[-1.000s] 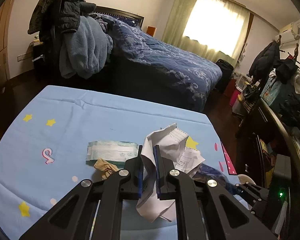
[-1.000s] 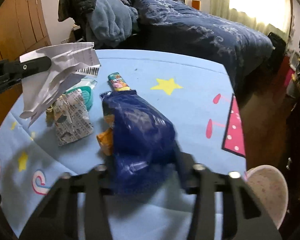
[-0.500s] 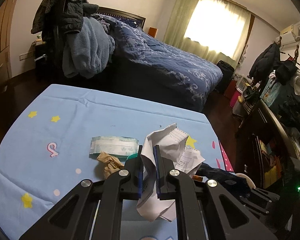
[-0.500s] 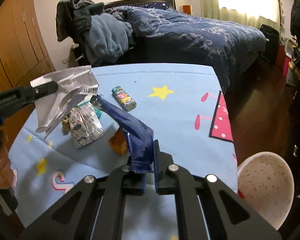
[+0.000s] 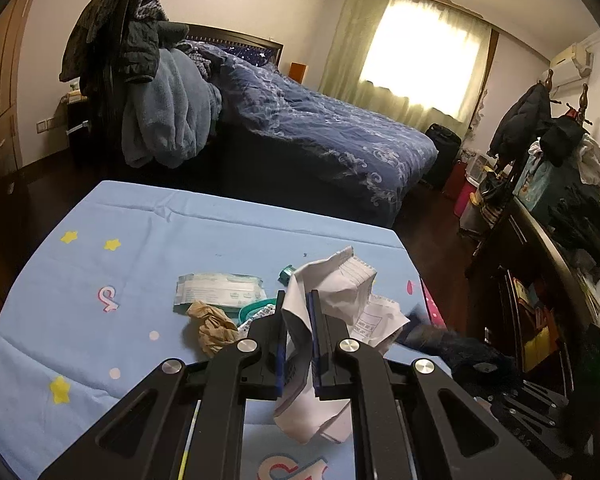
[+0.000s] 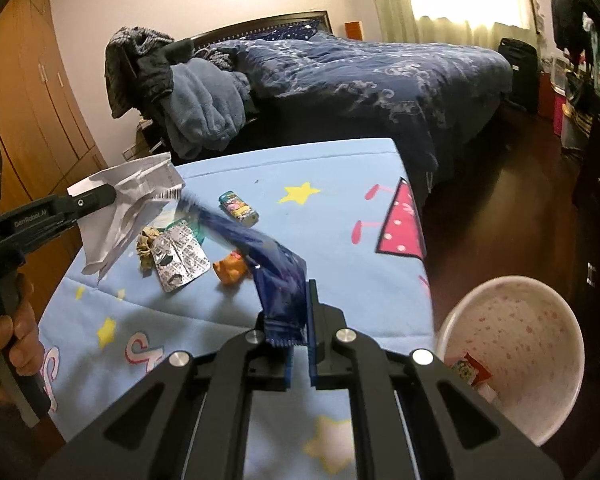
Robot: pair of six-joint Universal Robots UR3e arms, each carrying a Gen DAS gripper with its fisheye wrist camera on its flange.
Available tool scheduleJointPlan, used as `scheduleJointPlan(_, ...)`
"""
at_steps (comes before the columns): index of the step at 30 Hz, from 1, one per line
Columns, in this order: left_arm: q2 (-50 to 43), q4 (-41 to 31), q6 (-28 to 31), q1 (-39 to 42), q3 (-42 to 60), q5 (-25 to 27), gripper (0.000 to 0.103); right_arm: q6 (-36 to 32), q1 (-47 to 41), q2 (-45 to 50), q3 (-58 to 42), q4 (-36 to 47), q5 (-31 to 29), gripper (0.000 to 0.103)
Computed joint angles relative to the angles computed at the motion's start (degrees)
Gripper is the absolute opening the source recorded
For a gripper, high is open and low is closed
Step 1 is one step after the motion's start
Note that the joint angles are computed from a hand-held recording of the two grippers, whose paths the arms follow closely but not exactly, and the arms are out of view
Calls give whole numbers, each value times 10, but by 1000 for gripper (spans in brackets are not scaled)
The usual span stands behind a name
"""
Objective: Collect trash
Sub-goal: 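Carry the white paper and dark-blue bag to the wastebasket and release them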
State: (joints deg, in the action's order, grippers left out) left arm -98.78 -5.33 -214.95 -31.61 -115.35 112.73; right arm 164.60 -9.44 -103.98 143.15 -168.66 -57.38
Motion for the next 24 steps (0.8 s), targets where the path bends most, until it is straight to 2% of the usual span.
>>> scheduleJointPlan(8, -25, -22, 2, -24, 39, 14, 10, -66, -109, -134, 62, 121, 71, 7)
scheduleJointPlan(16, -64, -54, 4, -48, 96, 30, 10, -170, -232, -290, 85, 339, 138, 7)
scheduleJointPlan(19, -89, -71, 12, -62, 136, 32, 10, -242, -306, -379, 82, 495, 170, 7)
scheduleJointPlan(20, -97, -75, 15, -66, 148, 32, 10, -288, -349, -426, 75, 590, 184, 7)
scheduleJointPlan(24, -156, -103, 36, -92, 239, 12, 10, -440, -488, -519, 37, 857, 202, 8)
